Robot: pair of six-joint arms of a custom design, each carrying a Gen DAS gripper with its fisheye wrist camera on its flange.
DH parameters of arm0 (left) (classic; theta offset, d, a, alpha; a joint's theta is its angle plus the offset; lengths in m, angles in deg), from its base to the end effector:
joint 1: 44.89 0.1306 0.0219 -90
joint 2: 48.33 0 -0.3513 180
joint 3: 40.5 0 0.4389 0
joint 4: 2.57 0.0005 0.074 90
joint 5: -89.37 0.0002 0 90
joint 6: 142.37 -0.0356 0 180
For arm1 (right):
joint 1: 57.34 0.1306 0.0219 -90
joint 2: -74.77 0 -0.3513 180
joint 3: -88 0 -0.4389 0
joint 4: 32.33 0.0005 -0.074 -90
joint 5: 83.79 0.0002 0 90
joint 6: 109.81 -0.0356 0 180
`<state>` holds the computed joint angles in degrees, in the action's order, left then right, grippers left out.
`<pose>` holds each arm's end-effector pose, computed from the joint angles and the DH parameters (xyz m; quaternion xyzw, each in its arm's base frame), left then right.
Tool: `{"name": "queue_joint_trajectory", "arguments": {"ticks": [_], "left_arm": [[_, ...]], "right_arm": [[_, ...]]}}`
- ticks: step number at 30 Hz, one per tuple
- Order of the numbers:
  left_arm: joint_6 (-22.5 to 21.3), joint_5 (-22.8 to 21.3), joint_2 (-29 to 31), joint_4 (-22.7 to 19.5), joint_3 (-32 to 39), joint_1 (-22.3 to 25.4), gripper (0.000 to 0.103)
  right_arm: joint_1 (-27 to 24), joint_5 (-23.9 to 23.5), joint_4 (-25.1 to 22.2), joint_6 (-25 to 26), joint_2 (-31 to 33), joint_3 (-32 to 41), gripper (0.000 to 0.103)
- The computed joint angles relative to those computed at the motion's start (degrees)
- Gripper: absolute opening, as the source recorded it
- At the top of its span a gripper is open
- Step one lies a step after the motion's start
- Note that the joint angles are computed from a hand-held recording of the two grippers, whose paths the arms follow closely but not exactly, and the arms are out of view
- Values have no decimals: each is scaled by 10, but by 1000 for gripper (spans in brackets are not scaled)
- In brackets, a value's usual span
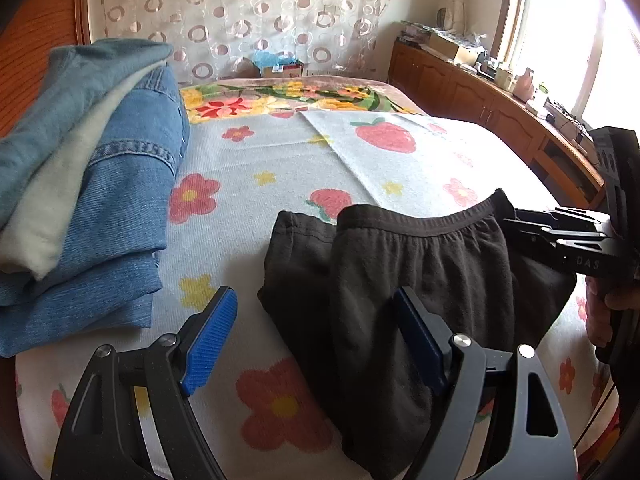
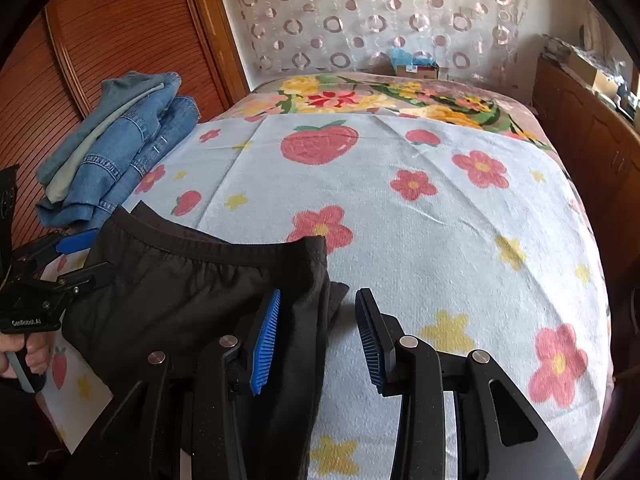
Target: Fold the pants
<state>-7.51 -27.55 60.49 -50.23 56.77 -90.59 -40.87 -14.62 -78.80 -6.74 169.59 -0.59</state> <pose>0.4436 -0.4322 0.2843 -0.0549 0.9381 -0.0255 0.3411 0.5321 0.1700 0.3724 -0.2955 0.8775 0.1797 0.3322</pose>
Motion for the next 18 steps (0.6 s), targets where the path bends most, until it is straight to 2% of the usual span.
{"name": "queue_joint_trajectory", "arguments": {"ticks": [3,6,14,18], "left_arm": [[1,6,2,1,2,3,81],[11,9,6,-6,8,7,81],[29,39,5,9,2,18,81],[37,54,2,27,-4,24,76]], "right_arm": [[1,-3,-2,2,-2,-2,39],[2,-9,-5,4,-3,-3,32],[-2,-16,15,18,-11,-19,32],[0,-10,15,20,-11,-18,32]]}}
